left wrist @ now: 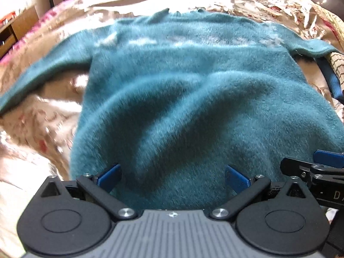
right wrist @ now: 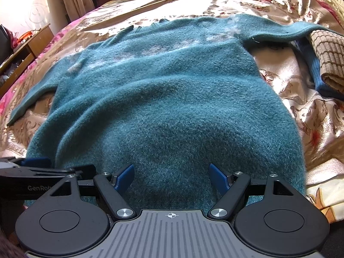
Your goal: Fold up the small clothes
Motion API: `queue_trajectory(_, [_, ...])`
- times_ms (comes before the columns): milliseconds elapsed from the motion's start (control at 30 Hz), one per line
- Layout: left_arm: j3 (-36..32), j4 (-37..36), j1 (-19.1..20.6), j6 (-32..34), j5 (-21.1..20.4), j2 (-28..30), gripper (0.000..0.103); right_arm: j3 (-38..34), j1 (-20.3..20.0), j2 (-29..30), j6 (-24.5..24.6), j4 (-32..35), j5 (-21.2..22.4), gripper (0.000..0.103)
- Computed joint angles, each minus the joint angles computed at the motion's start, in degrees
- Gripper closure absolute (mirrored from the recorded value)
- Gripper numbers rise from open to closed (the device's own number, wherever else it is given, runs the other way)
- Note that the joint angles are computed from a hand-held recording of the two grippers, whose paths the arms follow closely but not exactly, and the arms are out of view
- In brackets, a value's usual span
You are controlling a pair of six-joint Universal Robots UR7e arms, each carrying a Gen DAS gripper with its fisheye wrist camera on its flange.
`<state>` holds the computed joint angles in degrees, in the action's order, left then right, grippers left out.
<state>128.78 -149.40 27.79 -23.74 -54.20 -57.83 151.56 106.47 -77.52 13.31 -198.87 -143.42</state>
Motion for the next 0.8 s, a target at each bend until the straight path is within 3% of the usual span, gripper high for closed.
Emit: queue_trajectory(800, [1.4,-3.4,-1.7,4.0,1.4,0.5,0.0,0.5,0.2,-0.1,0.9,-1.4,-0.1,0.025])
